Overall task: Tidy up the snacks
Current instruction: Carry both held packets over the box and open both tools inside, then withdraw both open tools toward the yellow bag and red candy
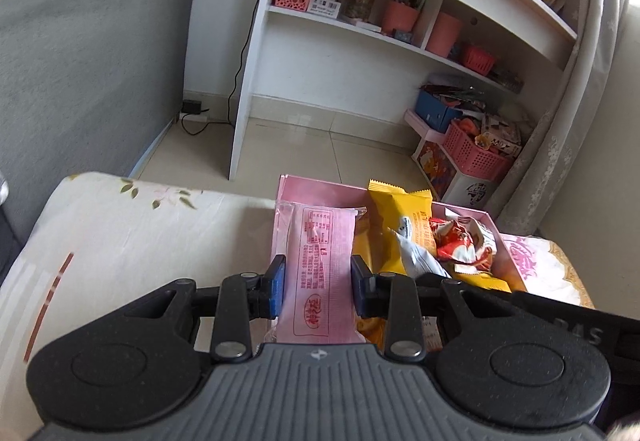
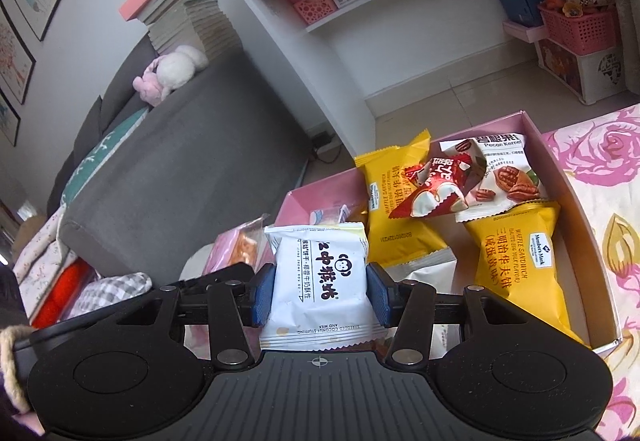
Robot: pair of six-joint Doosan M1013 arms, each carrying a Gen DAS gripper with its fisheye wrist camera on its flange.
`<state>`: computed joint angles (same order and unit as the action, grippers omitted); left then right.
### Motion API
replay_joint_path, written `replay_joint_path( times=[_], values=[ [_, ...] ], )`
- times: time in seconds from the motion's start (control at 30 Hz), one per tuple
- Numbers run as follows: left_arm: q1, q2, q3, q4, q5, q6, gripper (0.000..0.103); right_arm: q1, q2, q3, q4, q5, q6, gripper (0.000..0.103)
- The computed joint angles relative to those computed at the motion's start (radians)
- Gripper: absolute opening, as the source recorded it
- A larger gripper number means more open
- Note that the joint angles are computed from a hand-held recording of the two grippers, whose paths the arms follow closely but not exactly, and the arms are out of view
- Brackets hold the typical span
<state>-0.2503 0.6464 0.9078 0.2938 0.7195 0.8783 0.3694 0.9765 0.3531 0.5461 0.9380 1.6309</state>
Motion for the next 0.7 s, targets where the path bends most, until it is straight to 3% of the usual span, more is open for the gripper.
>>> replay_joint_path(
  times=[0.43, 0.53, 0.7],
  values=[
    [-0.012, 0.054, -0.082, 0.069, 0.051, 0.041, 0.033, -0.017, -0.009, 0.018, 0.033, -0.025, 0.024, 0.06],
    [-0.013, 0.058, -0.094, 0.074, 0.073, 0.064, 0.05, -0.017, -0.012, 0.02, 0.018, -0.026, 0.031, 0.061],
    [-0.018, 0.035, -0.064, 0.089, 0.069, 0.055, 0.065, -0.017, -0.023, 0.036, -0.002, -0.029, 0.028, 0.066]
  ],
)
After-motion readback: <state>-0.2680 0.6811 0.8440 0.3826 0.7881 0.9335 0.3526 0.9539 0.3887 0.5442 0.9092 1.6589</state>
